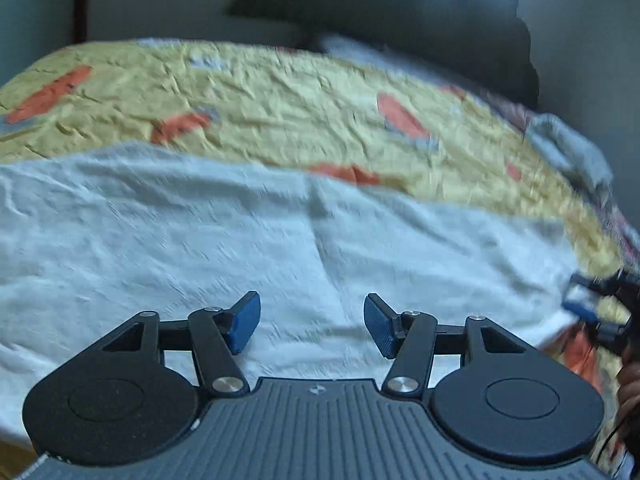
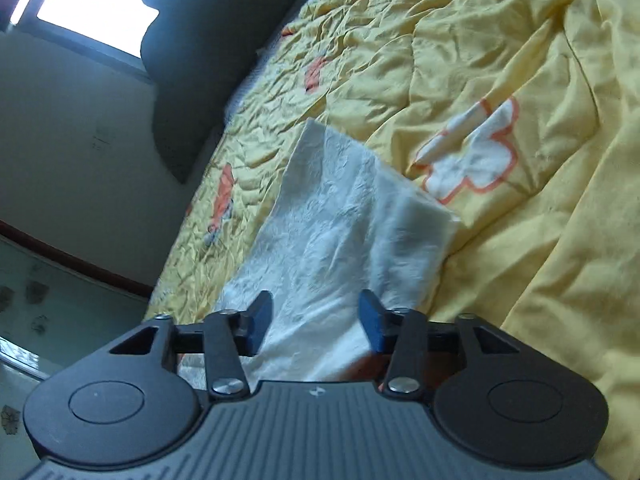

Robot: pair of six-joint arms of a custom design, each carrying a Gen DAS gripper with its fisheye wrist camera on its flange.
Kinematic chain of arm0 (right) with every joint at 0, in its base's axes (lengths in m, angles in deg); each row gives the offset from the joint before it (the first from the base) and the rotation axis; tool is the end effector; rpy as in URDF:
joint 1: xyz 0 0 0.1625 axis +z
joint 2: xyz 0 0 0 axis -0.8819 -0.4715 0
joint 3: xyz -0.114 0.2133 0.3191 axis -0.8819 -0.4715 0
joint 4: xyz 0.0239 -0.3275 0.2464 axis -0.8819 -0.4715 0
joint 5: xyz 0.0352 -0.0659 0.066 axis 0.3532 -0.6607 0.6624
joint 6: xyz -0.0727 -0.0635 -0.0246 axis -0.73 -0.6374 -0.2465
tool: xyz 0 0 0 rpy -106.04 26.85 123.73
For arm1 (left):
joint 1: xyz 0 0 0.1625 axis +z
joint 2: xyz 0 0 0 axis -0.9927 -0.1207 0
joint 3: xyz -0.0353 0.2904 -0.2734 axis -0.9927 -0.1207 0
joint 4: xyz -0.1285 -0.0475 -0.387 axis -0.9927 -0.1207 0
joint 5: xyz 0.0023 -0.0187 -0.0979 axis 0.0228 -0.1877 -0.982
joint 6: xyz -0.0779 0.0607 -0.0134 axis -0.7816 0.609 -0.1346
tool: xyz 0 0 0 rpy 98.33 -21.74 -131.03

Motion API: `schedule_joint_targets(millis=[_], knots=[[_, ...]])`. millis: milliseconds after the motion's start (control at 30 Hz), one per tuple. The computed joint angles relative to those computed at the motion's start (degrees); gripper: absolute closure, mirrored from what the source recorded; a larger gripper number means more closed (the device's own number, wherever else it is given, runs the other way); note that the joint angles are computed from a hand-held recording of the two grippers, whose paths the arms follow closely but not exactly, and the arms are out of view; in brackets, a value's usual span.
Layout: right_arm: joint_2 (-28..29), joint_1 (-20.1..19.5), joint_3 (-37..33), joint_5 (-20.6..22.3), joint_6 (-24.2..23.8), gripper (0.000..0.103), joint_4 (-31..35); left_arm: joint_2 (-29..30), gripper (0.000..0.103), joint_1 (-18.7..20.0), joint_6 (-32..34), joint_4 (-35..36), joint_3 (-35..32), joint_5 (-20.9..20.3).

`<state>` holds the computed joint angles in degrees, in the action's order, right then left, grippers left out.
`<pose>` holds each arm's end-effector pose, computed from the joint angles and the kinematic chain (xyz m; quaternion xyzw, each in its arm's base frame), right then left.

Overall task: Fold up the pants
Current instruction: 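Move both tools back over the folded pants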

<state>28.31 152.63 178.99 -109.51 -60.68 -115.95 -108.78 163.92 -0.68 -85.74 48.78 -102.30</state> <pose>0.1416 -0.6569 -0.0224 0.1065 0.9103 -0.3971 0.0490 0.0877 -0.6356 0.3177 0.0680 0.8902 -0.3552 0.2771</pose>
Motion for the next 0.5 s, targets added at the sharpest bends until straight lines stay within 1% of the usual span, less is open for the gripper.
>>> schedule_joint_targets(millis=[33,67,100,167,200,233,300,333,367,433,500], knots=[[-0.23,-0.66,0.30,1.26,0.63,0.066,-0.02,-0.14,0.042,0.08,-1.00,1.02,1.02,0.55],[-0.47,-1.01,0.52,1.95,0.67,0.067,0.24,0.13,0.042,0.32,0.08,0.18,1.39,0.57],[-0.61,-1.22,0.71,2.40,0.39,0.067,0.22,0.24,0.042,0.48,2.57,-2.27,2.23,0.56],[-1.46,-1.27,2.02,2.27,0.38,0.065,-0.65,-0.10,0.042,-0.11,4.27,-2.51,2.88,1.76],[-2.30,-1.31,3.81,1.79,0.27,0.065,-3.20,-0.06,0.039,-0.11,4.85,-2.43,2.90,1.83],[-2.94,-1.42,5.68,1.34,0.31,0.062,-6.34,-0.48,0.036,-0.42,5.01,-2.24,3.45,1.85],[-3.68,-1.67,7.95,0.51,2.80,0.058,-10.89,-0.63,0.031,-0.58,5.40,-2.57,3.78,1.50],[-4.60,-2.08,9.25,0.29,3.95,0.057,-11.75,-0.54,0.029,-0.69,5.69,-3.06,4.02,1.31],[-5.32,-2.30,9.94,-0.33,4.47,0.056,-11.30,-0.44,0.025,-0.65,6.24,-3.46,4.18,1.13],[-6.40,-2.83,10.25,-0.81,4.75,0.056,-8.02,0.53,0.015,-0.72,7.69,-4.16,3.89,1.17],[-6.54,-2.98,9.11,-1.99,5.79,0.059,-3.77,1.18,0.011,-0.94,8.97,-4.37,3.86,1.78]])
